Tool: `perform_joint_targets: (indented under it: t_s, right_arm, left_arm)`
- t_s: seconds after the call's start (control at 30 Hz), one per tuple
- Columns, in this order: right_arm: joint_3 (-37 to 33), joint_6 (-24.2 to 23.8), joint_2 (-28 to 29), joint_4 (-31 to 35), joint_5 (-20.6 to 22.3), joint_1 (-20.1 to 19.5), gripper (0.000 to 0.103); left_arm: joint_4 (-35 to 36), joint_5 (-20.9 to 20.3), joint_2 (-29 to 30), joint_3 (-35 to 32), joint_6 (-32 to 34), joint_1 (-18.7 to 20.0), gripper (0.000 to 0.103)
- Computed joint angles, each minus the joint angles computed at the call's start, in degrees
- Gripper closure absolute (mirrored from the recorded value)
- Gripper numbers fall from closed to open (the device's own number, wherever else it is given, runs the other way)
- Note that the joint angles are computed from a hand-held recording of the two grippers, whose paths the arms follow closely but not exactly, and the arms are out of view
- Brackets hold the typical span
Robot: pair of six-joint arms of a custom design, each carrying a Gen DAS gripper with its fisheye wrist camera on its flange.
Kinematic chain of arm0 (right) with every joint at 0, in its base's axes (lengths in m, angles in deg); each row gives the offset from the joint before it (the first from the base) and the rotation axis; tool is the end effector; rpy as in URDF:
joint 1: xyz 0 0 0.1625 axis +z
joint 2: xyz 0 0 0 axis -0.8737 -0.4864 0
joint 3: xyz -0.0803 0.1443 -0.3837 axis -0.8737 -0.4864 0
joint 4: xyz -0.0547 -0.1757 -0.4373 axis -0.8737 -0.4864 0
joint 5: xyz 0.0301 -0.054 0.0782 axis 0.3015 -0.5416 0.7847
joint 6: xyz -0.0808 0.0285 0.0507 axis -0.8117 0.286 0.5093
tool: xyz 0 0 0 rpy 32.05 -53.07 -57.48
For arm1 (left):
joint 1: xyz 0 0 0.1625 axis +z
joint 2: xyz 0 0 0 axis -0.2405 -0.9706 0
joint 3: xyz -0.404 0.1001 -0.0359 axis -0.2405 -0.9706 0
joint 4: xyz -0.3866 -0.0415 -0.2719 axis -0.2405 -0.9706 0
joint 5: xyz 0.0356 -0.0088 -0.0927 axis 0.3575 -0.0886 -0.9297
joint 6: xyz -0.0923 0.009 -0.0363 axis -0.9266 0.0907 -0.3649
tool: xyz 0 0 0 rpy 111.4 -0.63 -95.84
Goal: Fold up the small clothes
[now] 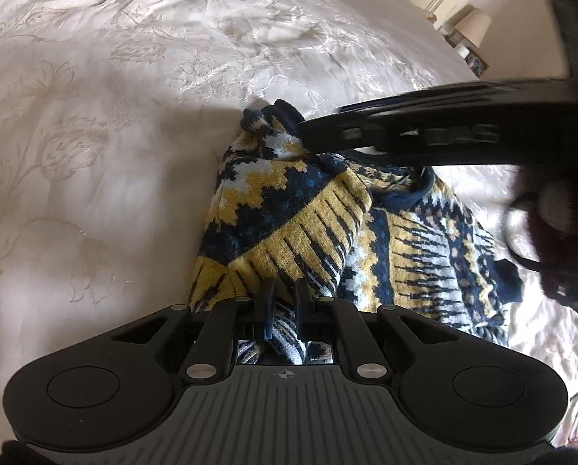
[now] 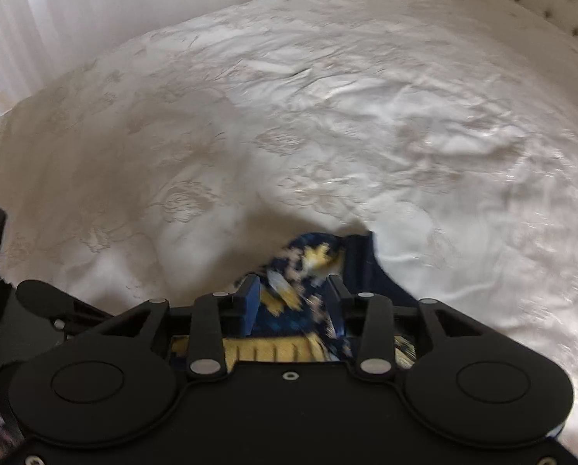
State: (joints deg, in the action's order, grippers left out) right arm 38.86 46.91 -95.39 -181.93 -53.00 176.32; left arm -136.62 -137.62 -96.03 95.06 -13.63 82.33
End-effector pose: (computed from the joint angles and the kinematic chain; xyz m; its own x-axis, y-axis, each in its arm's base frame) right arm 0.4233 -0.6529 -0.0662 -0.3860 -0.8679 0.3127 -0.8922 0.4374 0.1128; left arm -0.0028 -0.5229 0.2845 -0.9147 -0.1621 -0.3703 0.0816 0.8232 -0.5619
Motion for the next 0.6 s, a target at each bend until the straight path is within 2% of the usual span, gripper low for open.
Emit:
perform_joint_targets:
  t_s: [0.07, 0.1, 0.13, 0.23, 0.3, 0.33, 0.37, 0.5, 0.6]
  right_arm:
    - [-2.7, -0.38, 2.31, 2.84, -1.26, 0.15, 0.056]
    - [-4.35, -0.53, 3.45, 4.58, -1.58, 0.12, 0.062]
    - [-5.87, -0.21, 4.39, 6.36, -1.61, -0.01, 0.098]
    - [-10.03, 3.43, 7.13, 4.83, -0.48, -0.17, 0.096]
    - [-12.21, 7.96, 8.1, 2.8, 3.01, -0.73, 0.093]
    - [-12.73, 9.16, 8.27, 1.3, 5.07, -1.06, 0.084]
    - [-13.0, 10.65, 8.24, -0.52, 6.66, -1.33, 0.084]
    - [-10.6, 12.72, 5.81, -5.82, 7.48, -1.71, 0.084]
    - [-5.89, 13.69, 1.99, -8.72, 5.96, -2.39, 0.084]
  left_arm:
    - [0.31, 0.38, -0.29, 0.15, -0.13, -0.27, 0.093]
    - [0.57, 0.56, -0.45, 0.2, -0.32, -0.39, 0.093]
    - [1.03, 0.8, -0.9, 0.35, -0.6, -0.6, 0.093]
    - [2.42, 3.14, -2.54, 1.11, -1.66, -1.83, 0.093]
    - [3.92, 5.13, -3.9, 1.61, -2.25, -3.0, 0.093]
    - [5.14, 6.04, -4.7, 1.89, -2.68, -3.68, 0.093]
    - [6.07, 6.95, -5.26, 2.04, -2.85, -4.27, 0.093]
    - [8.38, 10.15, -7.48, 3.0, -2.64, -7.33, 0.093]
    - [6.5, 9.76, -6.99, 2.8, 0.04, -8.88, 0.093]
